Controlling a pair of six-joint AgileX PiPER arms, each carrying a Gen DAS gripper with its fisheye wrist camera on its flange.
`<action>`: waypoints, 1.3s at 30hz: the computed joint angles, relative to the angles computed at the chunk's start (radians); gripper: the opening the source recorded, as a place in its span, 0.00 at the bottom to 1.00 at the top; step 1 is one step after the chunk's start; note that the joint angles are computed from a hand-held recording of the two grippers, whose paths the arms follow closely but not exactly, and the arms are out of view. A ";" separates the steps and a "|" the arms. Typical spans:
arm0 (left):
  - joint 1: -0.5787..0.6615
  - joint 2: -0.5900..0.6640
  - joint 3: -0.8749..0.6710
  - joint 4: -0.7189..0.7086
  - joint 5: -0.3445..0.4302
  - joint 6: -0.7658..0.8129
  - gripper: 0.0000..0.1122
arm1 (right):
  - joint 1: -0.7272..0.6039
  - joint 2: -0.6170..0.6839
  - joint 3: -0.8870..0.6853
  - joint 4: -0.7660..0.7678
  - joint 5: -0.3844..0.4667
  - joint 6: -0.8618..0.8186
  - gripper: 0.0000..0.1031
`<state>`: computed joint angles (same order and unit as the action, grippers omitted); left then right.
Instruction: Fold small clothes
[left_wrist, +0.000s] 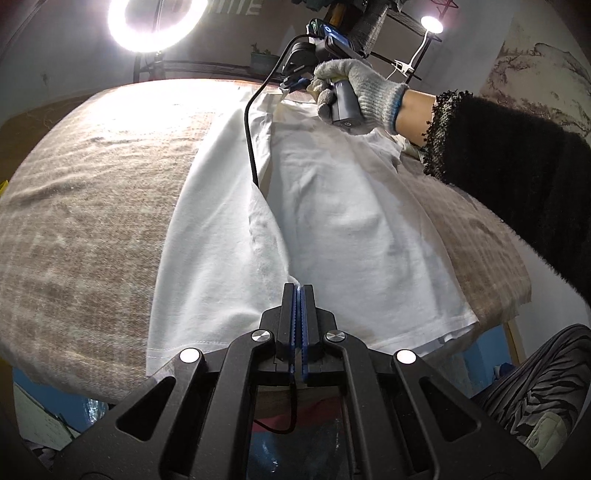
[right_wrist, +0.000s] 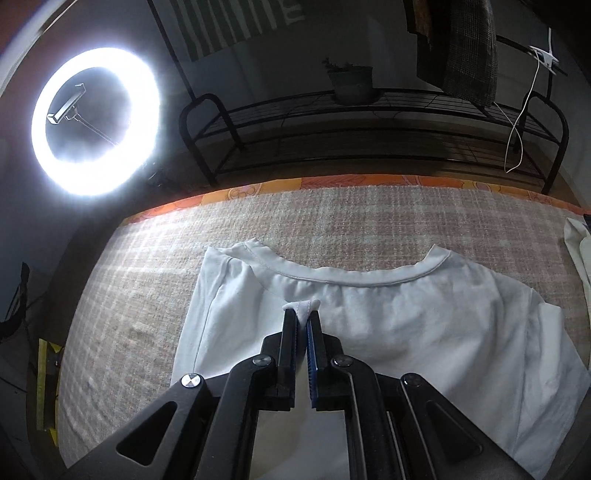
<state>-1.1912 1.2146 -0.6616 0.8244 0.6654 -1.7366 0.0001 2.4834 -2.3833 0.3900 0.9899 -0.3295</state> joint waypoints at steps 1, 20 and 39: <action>-0.003 -0.003 0.004 0.001 -0.004 -0.005 0.00 | 0.005 -0.005 0.002 -0.034 -0.006 0.017 0.07; -0.209 -0.139 0.033 0.038 -0.024 -0.004 0.00 | -0.296 -0.575 0.695 0.209 -0.148 -0.363 0.43; -0.337 -0.028 -0.072 0.149 0.222 -0.075 0.00 | -0.878 -0.874 1.065 0.604 0.189 -0.959 0.47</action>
<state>-1.5278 1.1869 -0.7339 0.9736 0.8872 -1.8116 -0.8783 1.6096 -1.3181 0.9938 1.1794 -1.2885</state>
